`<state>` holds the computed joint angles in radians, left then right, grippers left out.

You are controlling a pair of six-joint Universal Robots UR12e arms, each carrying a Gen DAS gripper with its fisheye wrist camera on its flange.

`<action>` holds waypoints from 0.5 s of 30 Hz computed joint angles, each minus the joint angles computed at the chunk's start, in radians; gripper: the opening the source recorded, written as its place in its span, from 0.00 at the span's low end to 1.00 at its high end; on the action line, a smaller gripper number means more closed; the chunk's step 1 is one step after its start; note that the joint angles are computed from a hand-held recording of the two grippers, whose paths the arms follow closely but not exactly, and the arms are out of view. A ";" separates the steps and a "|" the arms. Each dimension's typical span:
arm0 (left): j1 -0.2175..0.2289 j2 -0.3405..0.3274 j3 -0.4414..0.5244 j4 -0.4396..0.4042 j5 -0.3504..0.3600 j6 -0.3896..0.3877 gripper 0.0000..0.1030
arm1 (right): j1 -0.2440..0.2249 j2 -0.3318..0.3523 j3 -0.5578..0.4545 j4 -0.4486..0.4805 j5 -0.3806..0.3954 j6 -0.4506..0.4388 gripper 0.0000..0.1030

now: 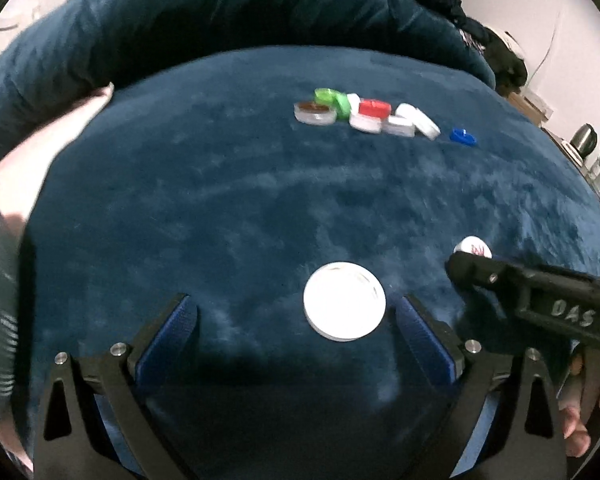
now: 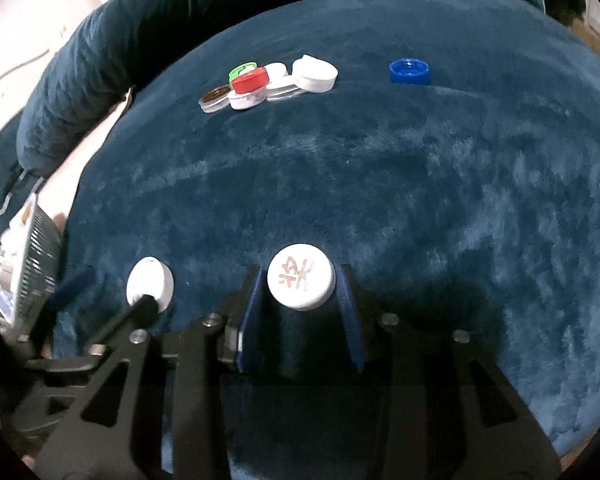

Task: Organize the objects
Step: 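Grasp a small white cap with the left gripper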

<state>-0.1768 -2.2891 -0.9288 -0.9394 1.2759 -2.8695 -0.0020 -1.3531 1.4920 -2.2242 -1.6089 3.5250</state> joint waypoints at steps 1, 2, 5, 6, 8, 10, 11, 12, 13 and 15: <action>-0.002 0.000 -0.001 -0.010 0.001 0.010 0.89 | -0.001 -0.003 0.002 -0.001 0.009 0.007 0.37; -0.004 0.001 -0.004 -0.014 0.006 0.016 0.84 | -0.001 -0.004 0.005 -0.006 0.015 0.014 0.37; 0.002 0.001 -0.003 -0.018 -0.016 0.003 0.50 | -0.004 0.002 0.011 -0.026 0.013 0.002 0.37; 0.003 0.005 -0.008 -0.004 -0.001 -0.008 0.46 | 0.004 0.007 0.008 -0.026 -0.008 -0.002 0.35; 0.009 0.006 -0.007 -0.008 -0.009 -0.028 0.40 | 0.005 0.025 -0.007 -0.034 -0.029 -0.017 0.33; 0.018 0.005 0.002 -0.028 -0.018 -0.059 0.40 | 0.019 0.031 -0.017 -0.032 -0.052 -0.013 0.33; 0.021 0.008 0.001 -0.029 -0.014 -0.070 0.40 | 0.023 0.030 -0.018 -0.035 -0.054 -0.007 0.33; 0.024 0.011 -0.001 -0.027 -0.005 -0.080 0.40 | 0.030 0.032 -0.024 -0.033 -0.059 0.001 0.33; 0.029 0.016 -0.003 -0.026 0.004 -0.096 0.40 | 0.032 0.028 -0.025 -0.031 -0.060 0.007 0.33; 0.042 0.021 0.004 -0.022 -0.006 -0.133 0.40 | 0.056 0.047 -0.047 -0.045 -0.055 0.034 0.33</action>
<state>-0.1349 -2.2680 -0.9244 -0.9612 1.2702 -3.0022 0.0535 -1.3061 1.4446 -2.2689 -1.6635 3.5594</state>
